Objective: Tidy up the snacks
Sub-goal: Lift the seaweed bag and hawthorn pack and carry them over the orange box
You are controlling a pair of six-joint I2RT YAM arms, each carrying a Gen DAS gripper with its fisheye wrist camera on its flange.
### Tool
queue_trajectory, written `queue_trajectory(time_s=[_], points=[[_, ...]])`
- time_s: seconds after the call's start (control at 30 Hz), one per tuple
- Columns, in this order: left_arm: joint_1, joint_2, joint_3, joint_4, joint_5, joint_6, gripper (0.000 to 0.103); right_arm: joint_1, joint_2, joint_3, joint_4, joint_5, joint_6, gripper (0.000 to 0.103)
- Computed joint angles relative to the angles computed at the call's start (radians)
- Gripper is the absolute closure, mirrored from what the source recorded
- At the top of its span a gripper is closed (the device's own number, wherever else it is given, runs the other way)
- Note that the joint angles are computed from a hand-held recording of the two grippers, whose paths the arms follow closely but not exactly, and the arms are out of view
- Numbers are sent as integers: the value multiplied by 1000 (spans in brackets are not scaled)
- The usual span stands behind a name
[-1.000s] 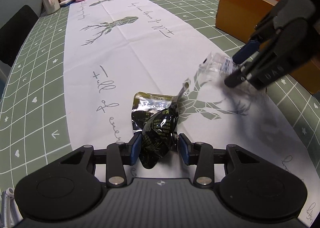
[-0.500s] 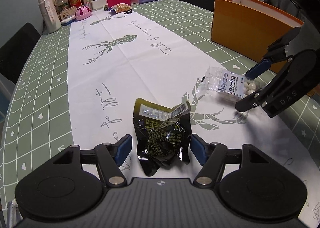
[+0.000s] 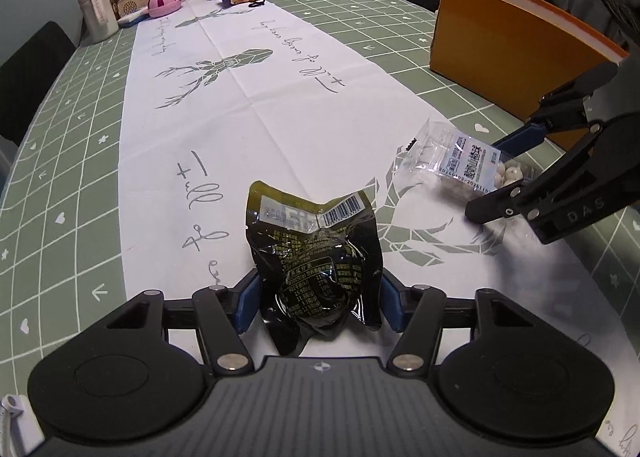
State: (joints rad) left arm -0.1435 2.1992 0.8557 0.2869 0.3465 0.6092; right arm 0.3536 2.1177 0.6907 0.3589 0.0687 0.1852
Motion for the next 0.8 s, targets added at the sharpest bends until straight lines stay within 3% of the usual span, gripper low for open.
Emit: queue_trajectory(time_s=[0.37, 0.8], points=[[11, -31, -12, -16, 24, -10, 46, -16, -35, -1, -50, -30, 16, 46], [-1, -150, -82, -3, 83, -63, 46, -40, -235, -107, -71, -13, 71, 46]])
